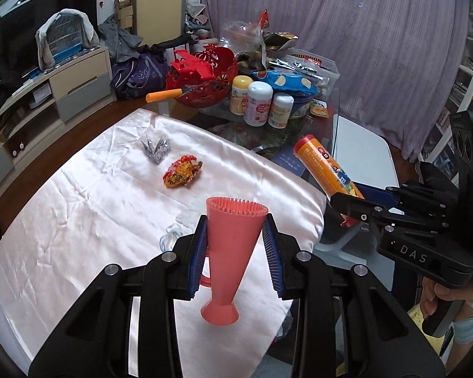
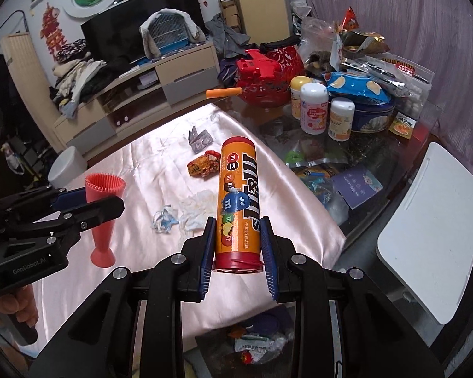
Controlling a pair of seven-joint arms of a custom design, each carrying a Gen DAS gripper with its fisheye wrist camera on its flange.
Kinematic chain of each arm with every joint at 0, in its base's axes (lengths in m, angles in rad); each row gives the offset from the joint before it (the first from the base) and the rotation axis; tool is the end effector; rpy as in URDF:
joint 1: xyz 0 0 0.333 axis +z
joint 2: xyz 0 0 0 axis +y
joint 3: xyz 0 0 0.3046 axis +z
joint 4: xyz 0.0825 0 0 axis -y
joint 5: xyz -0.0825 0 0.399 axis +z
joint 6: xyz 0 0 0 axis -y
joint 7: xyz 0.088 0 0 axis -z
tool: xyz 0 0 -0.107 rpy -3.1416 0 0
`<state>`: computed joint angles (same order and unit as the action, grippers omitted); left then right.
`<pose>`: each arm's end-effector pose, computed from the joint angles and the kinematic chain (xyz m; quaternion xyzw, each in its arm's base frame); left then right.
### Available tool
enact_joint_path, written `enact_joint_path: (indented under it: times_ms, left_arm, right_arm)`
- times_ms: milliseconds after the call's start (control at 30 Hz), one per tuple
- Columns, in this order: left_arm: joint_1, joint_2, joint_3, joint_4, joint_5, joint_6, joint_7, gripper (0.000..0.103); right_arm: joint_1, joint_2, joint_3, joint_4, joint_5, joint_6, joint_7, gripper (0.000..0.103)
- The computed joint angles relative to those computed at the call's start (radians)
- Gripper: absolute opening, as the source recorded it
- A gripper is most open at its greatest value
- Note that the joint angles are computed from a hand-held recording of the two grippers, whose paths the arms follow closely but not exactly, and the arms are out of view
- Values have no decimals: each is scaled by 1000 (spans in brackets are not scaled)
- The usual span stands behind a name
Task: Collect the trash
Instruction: 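Carry the pink cone and M&M's tube with both tools over the black bin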
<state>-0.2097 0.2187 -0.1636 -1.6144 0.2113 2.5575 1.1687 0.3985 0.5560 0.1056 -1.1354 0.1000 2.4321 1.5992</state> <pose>0.6448 -0.2440 0.5684 -0.6304 0.6871 -0.2998 0.2017 0.6890 0.3517 0.5641 -0.7716 0.5184 -0.1215 0.3479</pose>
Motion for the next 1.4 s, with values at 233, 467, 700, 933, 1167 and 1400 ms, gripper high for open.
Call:
enact_joint_path:
  times_ms: [233, 467, 700, 933, 1167, 1400]
  left_arm:
    - [-22, -114, -28, -201, -8, 48, -77, 33]
    - [-45, -180, -64, -348, -44, 70, -88, 33]
    - [-69, -174, -80, -419, -64, 118, -130, 33]
    - [-87, -112, -83, -411, -89, 116, -145, 33]
    - [-102, -25, -79, -339, -95, 70, -120, 32]
    - [-105, 48, -78, -268, -128, 51, -68, 32]
  right_arm:
    - [-23, -257, 15, -406, 41, 118, 9, 29]
    - [-35, -410, 11, -666, 50, 168, 30, 29]
    - [-52, -487, 2, -815, 69, 188, 41, 29]
    - [-65, -499, 3, -884, 173, 196, 3, 29]
    - [-66, -456, 9, -855, 203, 151, -22, 29]
    - [-76, -401, 10, -794, 216, 92, -33, 29]
